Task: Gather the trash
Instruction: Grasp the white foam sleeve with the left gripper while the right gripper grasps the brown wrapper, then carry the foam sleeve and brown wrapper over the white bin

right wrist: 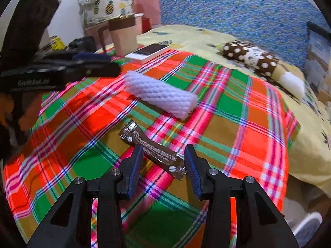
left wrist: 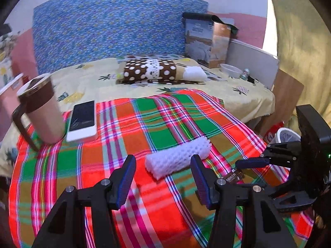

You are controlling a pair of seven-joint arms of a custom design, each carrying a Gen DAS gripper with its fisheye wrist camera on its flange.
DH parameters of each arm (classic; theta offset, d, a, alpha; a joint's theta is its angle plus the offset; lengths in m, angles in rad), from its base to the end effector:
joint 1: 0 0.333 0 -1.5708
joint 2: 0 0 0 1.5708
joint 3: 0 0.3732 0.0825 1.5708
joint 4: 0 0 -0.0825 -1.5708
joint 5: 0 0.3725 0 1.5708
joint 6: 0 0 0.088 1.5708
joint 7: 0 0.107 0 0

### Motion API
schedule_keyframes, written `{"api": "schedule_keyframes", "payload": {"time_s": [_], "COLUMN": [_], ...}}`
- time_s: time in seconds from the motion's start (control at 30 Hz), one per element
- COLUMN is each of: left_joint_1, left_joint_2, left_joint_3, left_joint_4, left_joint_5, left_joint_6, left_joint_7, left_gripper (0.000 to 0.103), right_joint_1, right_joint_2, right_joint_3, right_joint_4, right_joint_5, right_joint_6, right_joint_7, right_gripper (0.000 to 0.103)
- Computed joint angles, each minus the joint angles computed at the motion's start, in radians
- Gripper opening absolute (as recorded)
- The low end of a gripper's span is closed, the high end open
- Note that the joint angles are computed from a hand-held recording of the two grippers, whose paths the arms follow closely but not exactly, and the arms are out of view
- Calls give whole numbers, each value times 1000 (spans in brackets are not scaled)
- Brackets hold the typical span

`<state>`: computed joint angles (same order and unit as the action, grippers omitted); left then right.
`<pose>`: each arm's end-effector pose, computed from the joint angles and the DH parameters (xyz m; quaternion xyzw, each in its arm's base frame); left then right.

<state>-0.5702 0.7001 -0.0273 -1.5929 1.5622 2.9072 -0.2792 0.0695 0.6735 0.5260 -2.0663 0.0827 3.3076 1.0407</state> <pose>0.5731 -0.4585 0.3002 -0.5784 0.6997 -0.3500 0.2310 0.5714 0.3237 0.2658 -0.8771 0.3386 -0.1087 0.3229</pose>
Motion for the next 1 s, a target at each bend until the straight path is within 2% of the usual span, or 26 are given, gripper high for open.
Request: {"api": "schedule_keyframes", "payload": {"time_s": [0.1,0.2,0.23,0.27,0.33,0.43,0.5,0.7,0.73,0.77,0.8,0.87,0.9,1.0], "left_joint_1": [21,37,42,53,74,78,95,86,76,64,47,-11,-34,-103], "left_joint_2": [36,75,87,99,121,136,150,178,176,175,173,162,156,129], "left_joint_3": [-5,-4,-6,-17,-41,-49,-78,-103,-94,-89,-81,-25,1,83], "left_joint_4": [42,81,92,99,112,116,121,137,133,132,132,128,121,84], "left_joint_5": [-32,-106,-135,-175,-246,-310,-368,-489,-499,-513,-529,-540,-547,-568], "left_joint_6": [47,90,102,111,126,142,147,116,115,102,77,39,40,60], "left_joint_7": [85,207,253,315,429,535,623,781,790,805,816,785,760,667], "left_gripper": [55,55,55,55,55,55,55,55,55,49,37,31,26,22], "right_joint_1": [43,25,27,40,11,10,7,-26,-34,-33,-35,-29,-29,-39], "right_joint_2": [-6,-12,-17,-26,-37,-56,-71,-102,-109,-112,-120,-122,-126,-137], "right_joint_3": [-46,-27,-30,-45,-17,-19,-17,2,8,4,3,-13,-16,-19], "right_joint_4": [16,6,1,-4,-27,-55,-82,-149,-165,-170,-184,-184,-193,-219], "right_joint_5": [4,16,26,37,51,67,76,74,68,63,59,49,46,32], "right_joint_6": [-45,-53,-53,-48,-47,-26,-7,44,60,69,85,101,114,154], "right_joint_7": [-17,-39,-40,-38,-38,-28,-8,90,109,127,147,183,203,270], "right_gripper": [44,43,41,30,27,20,19,18,18,18,17,16,16,16]}}
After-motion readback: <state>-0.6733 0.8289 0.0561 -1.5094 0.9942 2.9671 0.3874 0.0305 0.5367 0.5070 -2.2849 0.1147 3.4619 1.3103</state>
